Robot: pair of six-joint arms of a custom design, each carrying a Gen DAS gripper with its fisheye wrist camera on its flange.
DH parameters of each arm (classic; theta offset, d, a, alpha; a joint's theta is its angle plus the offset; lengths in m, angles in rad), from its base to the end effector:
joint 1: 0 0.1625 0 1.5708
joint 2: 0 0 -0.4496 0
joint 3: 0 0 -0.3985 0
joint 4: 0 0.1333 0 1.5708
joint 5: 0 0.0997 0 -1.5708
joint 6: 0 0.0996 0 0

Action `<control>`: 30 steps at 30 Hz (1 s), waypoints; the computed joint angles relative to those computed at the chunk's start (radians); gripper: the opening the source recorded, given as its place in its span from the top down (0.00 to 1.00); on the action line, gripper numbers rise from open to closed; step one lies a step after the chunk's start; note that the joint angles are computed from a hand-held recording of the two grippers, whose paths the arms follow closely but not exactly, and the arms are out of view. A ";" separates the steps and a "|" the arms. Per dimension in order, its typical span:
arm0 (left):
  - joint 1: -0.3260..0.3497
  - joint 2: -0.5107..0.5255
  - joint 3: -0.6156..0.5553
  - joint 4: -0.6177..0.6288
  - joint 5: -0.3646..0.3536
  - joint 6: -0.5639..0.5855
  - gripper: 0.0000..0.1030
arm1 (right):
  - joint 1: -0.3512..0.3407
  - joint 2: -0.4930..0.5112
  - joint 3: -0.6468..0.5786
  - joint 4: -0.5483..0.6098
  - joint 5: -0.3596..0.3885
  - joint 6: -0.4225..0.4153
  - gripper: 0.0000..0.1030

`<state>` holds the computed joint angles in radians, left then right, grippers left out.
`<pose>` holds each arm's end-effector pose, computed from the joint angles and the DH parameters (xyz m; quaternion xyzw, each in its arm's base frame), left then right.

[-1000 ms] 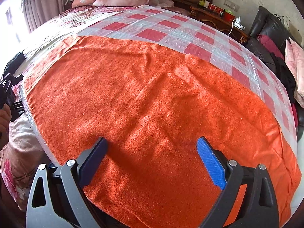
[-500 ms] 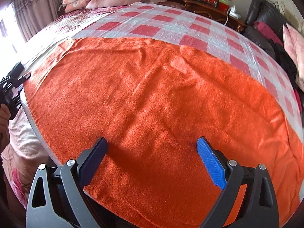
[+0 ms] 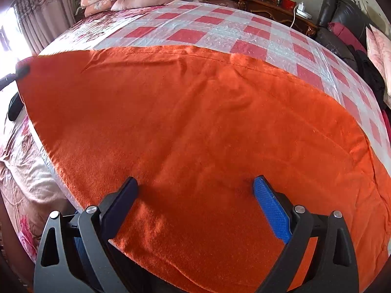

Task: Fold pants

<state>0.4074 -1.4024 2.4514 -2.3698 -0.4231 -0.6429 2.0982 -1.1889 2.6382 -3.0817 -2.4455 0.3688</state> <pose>-0.2422 -0.3486 0.1960 0.2798 0.7878 -0.3581 0.4157 0.2098 -0.2473 0.1265 0.0587 -0.9036 0.2086 0.3695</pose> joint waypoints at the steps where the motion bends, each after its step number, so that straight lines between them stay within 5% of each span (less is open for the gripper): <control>1: -0.049 0.065 0.012 -0.084 0.018 0.105 0.92 | -0.010 -0.029 0.007 0.013 0.011 0.024 0.10; 4: -0.217 0.253 0.077 -0.375 -0.060 0.419 0.92 | -0.051 -0.155 0.043 0.045 0.052 0.091 0.10; 6: -0.270 0.351 0.106 -0.499 -0.136 0.518 0.92 | -0.086 -0.253 0.077 0.021 0.104 0.086 0.11; 12: -0.304 0.473 0.129 -0.533 -0.209 0.476 0.92 | -0.209 -0.447 0.130 -0.005 0.296 0.018 0.22; 15: -0.289 0.466 0.132 -0.534 -0.207 0.445 0.92 | -0.310 -0.487 0.141 -0.022 0.487 -0.021 0.24; 19: -0.272 0.447 0.121 -0.536 -0.202 0.418 0.92 | -0.433 -0.440 0.125 -0.031 0.728 -0.045 0.24; 24: -0.274 0.429 0.123 -0.544 -0.191 0.412 0.92 | -0.463 -0.311 0.054 -0.068 0.794 -0.019 0.23; 28: -0.285 0.413 0.137 -0.556 -0.187 0.398 0.92 | -0.430 -0.234 -0.017 -0.081 0.762 -0.009 0.23; 29: -0.290 0.409 0.141 -0.560 -0.184 0.395 0.92 | -0.424 -0.218 -0.030 -0.085 0.760 -0.019 0.25; 30: -0.299 0.408 0.148 -0.560 -0.185 0.383 0.92 | -0.417 -0.195 -0.049 -0.078 0.756 -0.039 0.36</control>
